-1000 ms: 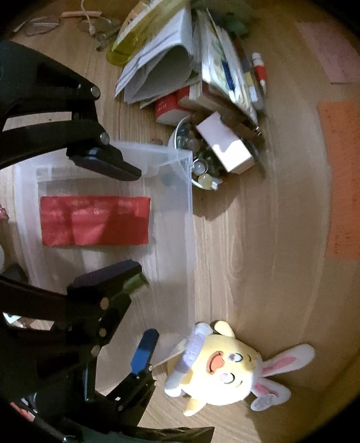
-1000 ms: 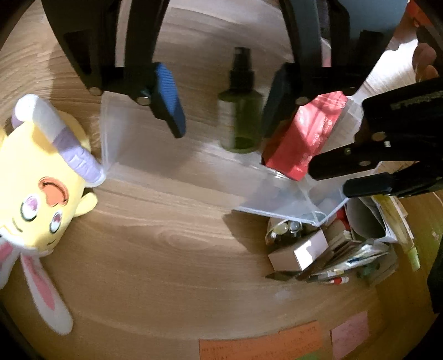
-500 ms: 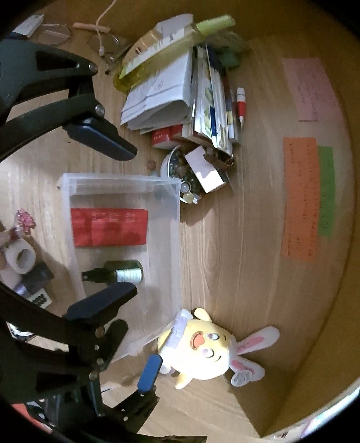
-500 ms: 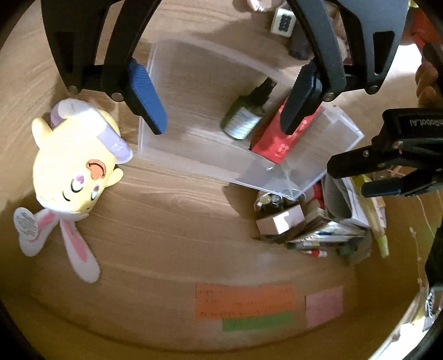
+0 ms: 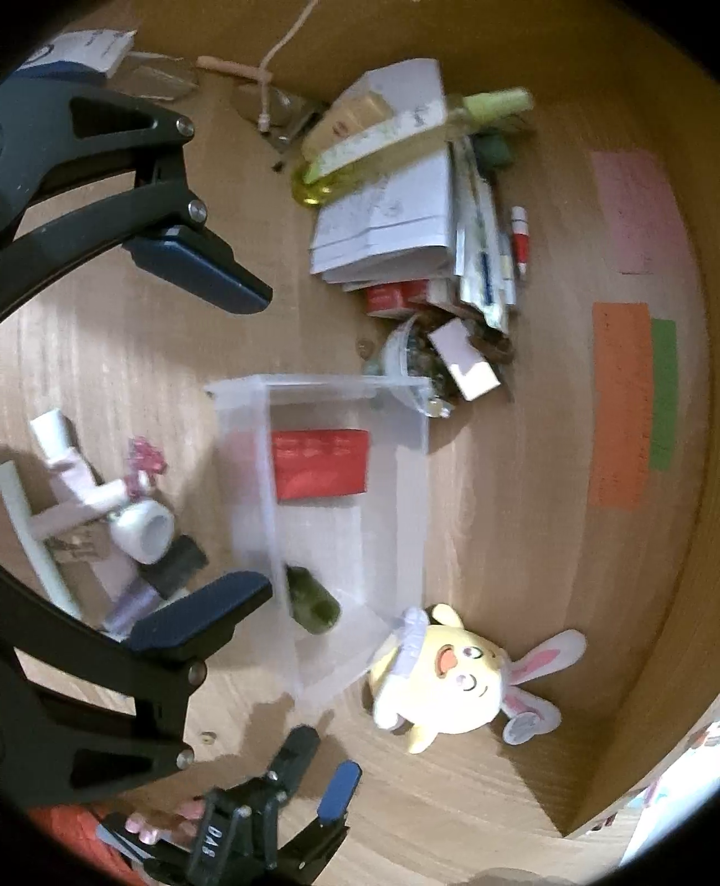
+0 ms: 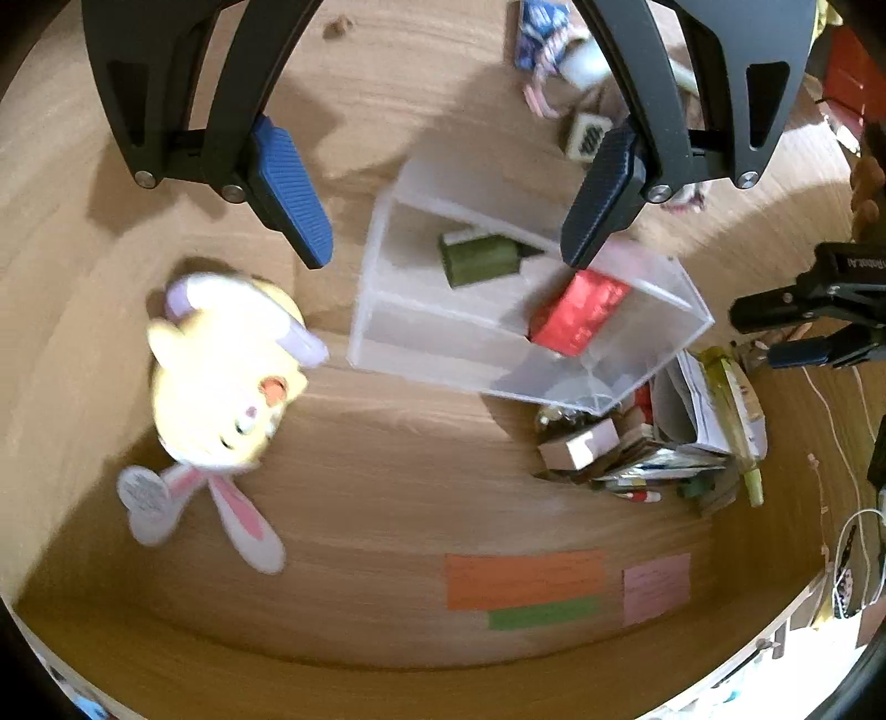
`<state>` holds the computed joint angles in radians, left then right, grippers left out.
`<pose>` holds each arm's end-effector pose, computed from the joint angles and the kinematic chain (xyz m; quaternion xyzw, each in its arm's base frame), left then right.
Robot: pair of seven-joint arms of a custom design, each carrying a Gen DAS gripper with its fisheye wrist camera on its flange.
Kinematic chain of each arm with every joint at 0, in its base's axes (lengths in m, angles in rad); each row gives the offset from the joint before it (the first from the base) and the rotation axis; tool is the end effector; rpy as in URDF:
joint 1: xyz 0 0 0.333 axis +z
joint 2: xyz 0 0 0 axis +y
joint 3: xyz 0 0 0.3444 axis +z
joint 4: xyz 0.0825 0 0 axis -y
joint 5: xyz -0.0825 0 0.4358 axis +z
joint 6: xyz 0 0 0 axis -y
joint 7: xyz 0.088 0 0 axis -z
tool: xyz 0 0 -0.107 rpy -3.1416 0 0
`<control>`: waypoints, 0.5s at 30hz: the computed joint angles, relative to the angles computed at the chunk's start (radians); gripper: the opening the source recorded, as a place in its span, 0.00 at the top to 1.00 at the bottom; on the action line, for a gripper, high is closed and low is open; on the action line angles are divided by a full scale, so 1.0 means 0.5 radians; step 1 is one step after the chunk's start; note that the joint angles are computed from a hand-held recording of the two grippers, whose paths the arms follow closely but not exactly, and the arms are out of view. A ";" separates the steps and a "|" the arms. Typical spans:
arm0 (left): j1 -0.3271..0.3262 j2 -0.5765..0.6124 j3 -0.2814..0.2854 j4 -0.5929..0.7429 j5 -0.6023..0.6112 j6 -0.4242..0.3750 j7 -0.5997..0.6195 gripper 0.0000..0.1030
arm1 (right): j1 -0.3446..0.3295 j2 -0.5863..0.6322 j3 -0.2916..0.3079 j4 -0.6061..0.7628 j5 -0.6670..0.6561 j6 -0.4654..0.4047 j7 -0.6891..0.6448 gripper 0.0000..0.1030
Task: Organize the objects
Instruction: 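Withdraw both tools from the box back toward the remaining items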
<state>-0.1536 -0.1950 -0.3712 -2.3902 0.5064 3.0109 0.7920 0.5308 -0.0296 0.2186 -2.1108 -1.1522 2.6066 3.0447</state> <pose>0.4559 -0.3124 0.4723 -0.5631 0.7216 -0.3453 0.2074 0.4376 0.4348 0.4788 -0.6797 0.5808 -0.3024 0.3306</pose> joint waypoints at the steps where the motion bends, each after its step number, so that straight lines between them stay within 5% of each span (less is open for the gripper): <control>1: -0.016 -0.005 0.013 -0.015 -0.023 -0.004 0.017 0.08 | 0.000 -0.028 -0.001 -0.039 0.005 -0.007 0.024 0.20; 8: -0.130 -0.027 0.088 -0.147 -0.265 -0.015 0.183 0.08 | -0.044 -0.157 0.031 -0.259 0.099 -0.037 0.126 0.20; 15: -0.044 -0.050 -0.032 -0.246 -0.184 0.030 0.067 0.08 | -0.095 -0.270 0.074 -0.470 0.249 -0.015 0.190 0.20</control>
<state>-0.1757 -0.2200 -0.3874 -2.5130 0.4145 3.0261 0.8253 0.4834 -0.1648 0.2555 -2.3456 -1.0275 2.5989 3.1399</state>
